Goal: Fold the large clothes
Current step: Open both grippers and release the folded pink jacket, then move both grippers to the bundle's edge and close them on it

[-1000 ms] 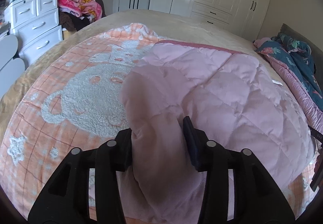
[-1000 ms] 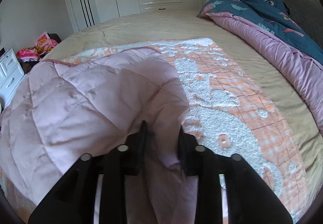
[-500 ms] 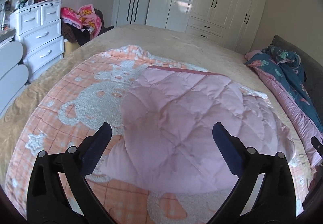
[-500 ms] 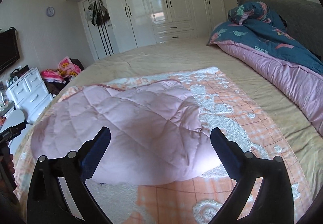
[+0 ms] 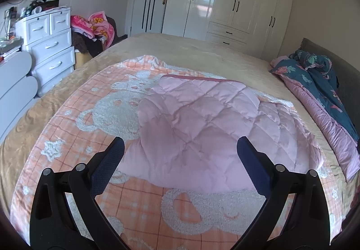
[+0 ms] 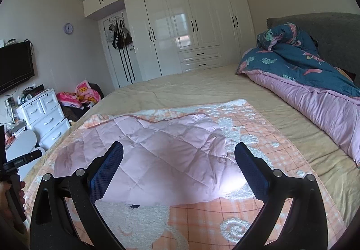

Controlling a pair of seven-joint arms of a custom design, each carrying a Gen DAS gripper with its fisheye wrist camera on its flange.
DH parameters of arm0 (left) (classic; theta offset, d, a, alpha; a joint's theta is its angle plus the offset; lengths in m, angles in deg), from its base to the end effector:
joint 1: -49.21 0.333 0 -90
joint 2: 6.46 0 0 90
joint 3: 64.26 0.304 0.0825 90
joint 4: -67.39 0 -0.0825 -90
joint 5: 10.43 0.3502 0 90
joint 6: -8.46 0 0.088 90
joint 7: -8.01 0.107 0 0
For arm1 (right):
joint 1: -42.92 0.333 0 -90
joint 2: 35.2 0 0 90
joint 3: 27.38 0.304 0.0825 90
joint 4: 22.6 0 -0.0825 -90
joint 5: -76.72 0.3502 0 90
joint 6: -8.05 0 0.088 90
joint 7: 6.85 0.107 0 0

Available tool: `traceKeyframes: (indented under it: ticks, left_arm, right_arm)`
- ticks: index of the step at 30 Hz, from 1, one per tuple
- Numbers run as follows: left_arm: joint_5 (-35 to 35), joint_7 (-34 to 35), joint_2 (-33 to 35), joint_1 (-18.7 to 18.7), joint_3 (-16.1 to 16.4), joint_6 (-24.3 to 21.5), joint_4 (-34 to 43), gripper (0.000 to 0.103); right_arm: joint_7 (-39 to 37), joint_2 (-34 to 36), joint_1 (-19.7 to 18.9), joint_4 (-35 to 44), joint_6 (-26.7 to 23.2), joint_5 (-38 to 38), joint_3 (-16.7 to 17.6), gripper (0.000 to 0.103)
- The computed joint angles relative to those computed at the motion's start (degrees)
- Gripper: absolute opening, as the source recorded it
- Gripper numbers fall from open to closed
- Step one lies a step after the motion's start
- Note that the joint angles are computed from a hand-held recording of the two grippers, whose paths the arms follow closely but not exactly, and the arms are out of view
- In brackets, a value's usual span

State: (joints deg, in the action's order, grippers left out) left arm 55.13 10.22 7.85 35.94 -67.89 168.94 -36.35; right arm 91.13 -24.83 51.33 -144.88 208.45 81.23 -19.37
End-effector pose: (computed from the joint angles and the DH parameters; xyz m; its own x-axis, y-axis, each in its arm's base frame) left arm 0.5885 -0.2201 0.4722 0.1901 -0.9670 0.1698 -0.5403 -0.2475 -0.8042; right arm 0.5615 0.1504 0.4820 0.1721 -0.9624 -0.2101 -0.4151 0.1225 -0.9015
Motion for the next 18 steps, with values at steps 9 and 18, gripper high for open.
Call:
traceKeyframes:
  ticks: [9,18]
  left_arm:
    - [0.46,-1.42,-1.20,-0.26,-0.87,-0.44,-2.96,0.094]
    - [-3.38,-0.34,-0.41,0.18,-1.06,-0.02,-5.37,0.094]
  right_arm:
    - [-4.63,-1.50,4.25,-3.12,1.74,8.05,-2.95,0.099]
    - [-8.50,0.13,7.96,-2.32,0.26,17.04,-5.77,0.099]
